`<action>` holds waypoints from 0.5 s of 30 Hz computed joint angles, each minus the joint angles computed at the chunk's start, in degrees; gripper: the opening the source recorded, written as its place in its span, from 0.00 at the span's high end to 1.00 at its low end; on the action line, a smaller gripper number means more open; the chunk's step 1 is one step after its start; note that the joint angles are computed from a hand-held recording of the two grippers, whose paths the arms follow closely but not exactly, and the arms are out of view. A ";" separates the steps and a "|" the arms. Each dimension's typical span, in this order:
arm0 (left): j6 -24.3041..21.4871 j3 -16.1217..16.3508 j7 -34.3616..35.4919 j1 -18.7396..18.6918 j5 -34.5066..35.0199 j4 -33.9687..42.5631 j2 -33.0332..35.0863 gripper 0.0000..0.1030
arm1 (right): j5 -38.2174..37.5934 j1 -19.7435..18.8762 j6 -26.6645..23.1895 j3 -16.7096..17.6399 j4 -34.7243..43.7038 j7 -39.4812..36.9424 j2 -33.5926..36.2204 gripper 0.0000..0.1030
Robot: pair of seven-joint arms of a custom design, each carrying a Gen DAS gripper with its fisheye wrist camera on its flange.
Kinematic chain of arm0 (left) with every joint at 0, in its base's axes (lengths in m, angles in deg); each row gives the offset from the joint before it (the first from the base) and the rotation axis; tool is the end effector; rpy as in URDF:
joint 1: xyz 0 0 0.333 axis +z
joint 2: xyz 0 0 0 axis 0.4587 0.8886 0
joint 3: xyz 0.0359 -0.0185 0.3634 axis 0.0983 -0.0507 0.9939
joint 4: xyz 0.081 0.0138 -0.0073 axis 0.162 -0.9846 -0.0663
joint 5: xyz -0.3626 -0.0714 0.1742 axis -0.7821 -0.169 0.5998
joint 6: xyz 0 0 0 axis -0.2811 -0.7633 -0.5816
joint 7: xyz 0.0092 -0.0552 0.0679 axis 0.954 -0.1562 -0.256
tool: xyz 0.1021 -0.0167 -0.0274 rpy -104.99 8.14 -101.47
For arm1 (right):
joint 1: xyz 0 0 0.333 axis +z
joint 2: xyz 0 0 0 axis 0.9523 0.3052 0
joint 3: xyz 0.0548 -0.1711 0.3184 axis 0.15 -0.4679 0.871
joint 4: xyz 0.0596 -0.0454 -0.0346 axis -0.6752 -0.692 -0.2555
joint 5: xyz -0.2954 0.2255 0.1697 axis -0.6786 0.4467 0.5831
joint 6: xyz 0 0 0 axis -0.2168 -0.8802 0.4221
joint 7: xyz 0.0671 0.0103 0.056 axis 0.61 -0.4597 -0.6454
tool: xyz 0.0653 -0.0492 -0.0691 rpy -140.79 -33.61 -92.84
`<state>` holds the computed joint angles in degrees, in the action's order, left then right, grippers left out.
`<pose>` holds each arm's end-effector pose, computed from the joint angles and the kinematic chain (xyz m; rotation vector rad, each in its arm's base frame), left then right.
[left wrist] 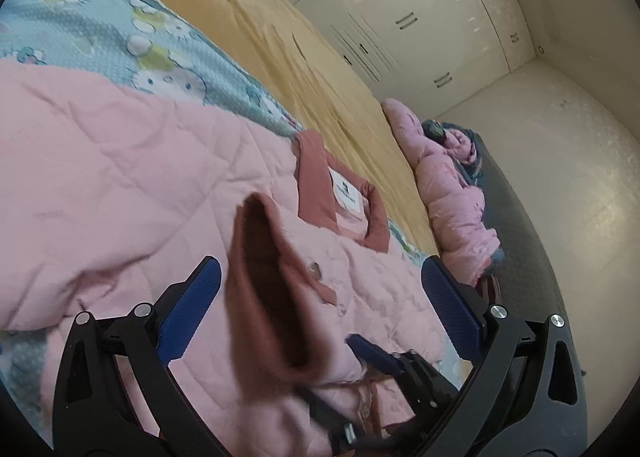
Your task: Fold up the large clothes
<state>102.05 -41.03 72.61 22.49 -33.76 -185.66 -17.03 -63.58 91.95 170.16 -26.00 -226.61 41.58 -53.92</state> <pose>0.5169 -0.1063 0.5333 1.6582 -1.8405 1.4215 0.3905 0.2016 0.5229 -1.8800 1.6107 -0.5143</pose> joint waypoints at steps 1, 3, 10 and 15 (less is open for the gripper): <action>-0.39 -0.04 0.06 -0.07 0.36 0.02 0.24 0.09 | -0.02 0.22 -0.33 0.05 -0.46 -0.19 -0.90 0.13; -1.01 -0.33 -1.38 -0.14 1.78 -0.28 0.57 0.09 | 0.22 0.31 -2.41 0.01 -1.34 -0.13 -3.31 0.13; 0.58 -1.81 0.15 -1.32 3.69 -2.55 0.13 0.15 | 2.45 -2.43 -7.23 -1.58 -7.55 2.09 -16.38 0.13; 6.31 -2.19 1.63 -3.03 5.24 -4.39 -0.93 0.86 | 0.94 -7.19 -12.99 -2.02 -11.12 4.76 -26.01 0.14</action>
